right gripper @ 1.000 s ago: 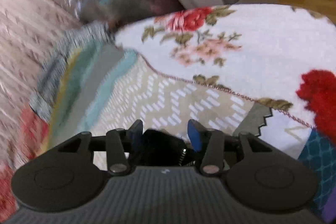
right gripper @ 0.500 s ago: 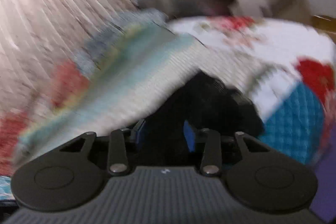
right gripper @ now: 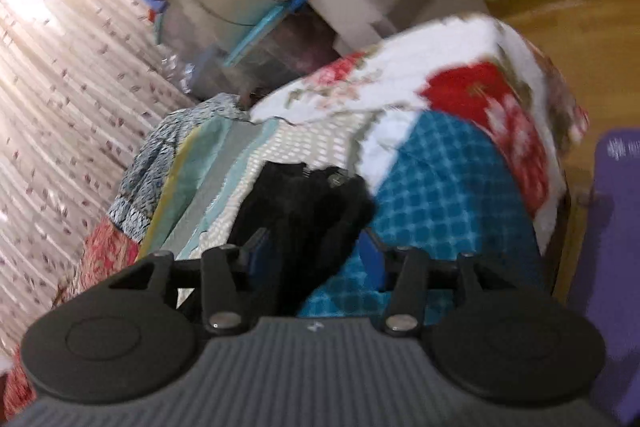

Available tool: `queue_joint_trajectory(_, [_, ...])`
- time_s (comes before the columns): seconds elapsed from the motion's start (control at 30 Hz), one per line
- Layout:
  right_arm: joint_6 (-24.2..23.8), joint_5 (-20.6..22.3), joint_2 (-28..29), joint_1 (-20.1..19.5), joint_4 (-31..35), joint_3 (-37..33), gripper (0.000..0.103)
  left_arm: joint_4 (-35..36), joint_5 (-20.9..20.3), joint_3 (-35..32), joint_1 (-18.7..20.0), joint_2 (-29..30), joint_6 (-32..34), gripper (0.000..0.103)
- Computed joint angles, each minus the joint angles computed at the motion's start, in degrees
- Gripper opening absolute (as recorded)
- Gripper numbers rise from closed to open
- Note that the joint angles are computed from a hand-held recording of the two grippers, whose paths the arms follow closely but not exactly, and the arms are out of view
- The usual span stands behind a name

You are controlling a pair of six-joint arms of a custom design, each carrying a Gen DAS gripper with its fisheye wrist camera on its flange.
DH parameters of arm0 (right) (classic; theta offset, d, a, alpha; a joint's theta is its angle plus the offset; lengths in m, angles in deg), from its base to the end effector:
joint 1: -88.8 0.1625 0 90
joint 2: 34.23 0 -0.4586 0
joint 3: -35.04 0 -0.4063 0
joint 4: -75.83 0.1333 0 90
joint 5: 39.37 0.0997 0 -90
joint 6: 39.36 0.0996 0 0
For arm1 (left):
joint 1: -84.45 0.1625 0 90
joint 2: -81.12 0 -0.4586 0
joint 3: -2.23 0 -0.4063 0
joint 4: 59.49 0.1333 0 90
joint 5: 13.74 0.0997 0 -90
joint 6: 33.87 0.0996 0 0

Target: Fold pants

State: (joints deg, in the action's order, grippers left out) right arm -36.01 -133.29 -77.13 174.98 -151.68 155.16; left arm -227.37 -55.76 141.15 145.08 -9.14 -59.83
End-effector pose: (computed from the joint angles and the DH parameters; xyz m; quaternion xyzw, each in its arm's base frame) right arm 0.0888 -0.5687 0.1158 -0.0712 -0.8615 0.5018 0.0316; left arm -0.0086 -0.4379 0.3065 -0.0762 0.8867 -0.3868 0.2415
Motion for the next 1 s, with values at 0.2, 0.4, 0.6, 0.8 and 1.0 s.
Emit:
queue_joint_trajectory(0.2, [2.74,3.56,0.92,-1.94,1.06,-1.54,0.057,5.46,-0.28,2.87,-1.85,-5.74,-6.61,0.068])
queue_joint_trajectory(0.4, [2.68,3.56,1.3,-0.21,2.72,-4.26,0.063,5.34,-0.56,2.93,-1.43,-7.41,-9.41,0.069])
queue_joint_trajectory(0.6, [2.33,-4.84,2.89,1.81,9.49,-9.08,0.031,4.67,-0.68,3.01,-1.99,-7.42,-8.36,0.069])
queue_joint_trajectory(0.8, [-3.66,-2.14,0.92,6.18,9.97,-7.54,0.018,6.18,1.06,4.51,-3.24,-10.49,-11.06,0.068])
queue_joint_trajectory(1.0, [-21.06,-1.83,4.36,15.55,12.9,-8.67,0.018,5.63,2.12,6.58,-4.37,-14.64,-12.67,0.068])
